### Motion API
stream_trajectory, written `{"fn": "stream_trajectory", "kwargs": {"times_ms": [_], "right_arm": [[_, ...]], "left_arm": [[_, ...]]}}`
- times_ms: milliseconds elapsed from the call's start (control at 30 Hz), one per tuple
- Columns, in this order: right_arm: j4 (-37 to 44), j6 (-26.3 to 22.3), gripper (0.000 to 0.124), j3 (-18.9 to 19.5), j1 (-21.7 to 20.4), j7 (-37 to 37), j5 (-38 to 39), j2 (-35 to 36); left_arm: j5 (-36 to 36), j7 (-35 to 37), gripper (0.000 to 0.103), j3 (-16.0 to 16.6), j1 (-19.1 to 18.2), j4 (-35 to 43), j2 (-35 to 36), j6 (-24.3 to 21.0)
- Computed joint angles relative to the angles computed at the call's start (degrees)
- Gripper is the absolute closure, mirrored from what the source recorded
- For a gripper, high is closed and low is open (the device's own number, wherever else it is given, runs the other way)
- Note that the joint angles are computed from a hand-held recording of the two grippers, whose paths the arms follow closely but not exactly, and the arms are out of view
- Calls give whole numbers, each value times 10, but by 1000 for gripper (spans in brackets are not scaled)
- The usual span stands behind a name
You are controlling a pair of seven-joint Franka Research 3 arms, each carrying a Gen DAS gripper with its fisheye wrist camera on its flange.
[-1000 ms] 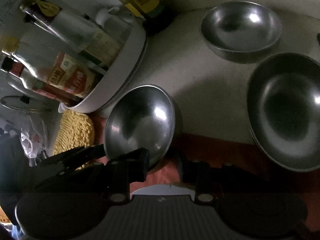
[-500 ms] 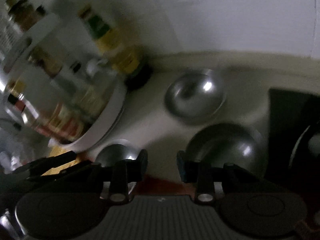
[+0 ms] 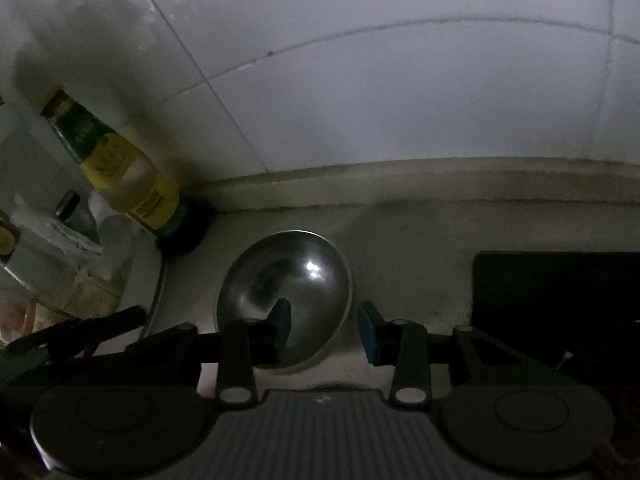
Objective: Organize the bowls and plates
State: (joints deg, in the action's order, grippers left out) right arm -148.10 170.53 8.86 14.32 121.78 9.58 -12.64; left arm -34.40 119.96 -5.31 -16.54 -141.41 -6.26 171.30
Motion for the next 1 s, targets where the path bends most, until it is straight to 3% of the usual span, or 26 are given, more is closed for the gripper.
{"fn": "stream_trajectory", "kwargs": {"times_ms": [233,767,833,1000], "right_arm": [[17,6,90,-38,35,-75,79,42],[35,11,90,-42,48,-161,168,82],[37,6,90,-41,46,-162,165,84],[44,1,90,-39,48,-173,179,93]], "left_arm": [[35,-31,36,-25,26,26,44,-7],[71,-53,38,-64,63,39,72,-1],[76,-54,45,-67,65,38,74,1],[82,-55,51,-73,72,40,81,-4]]}}
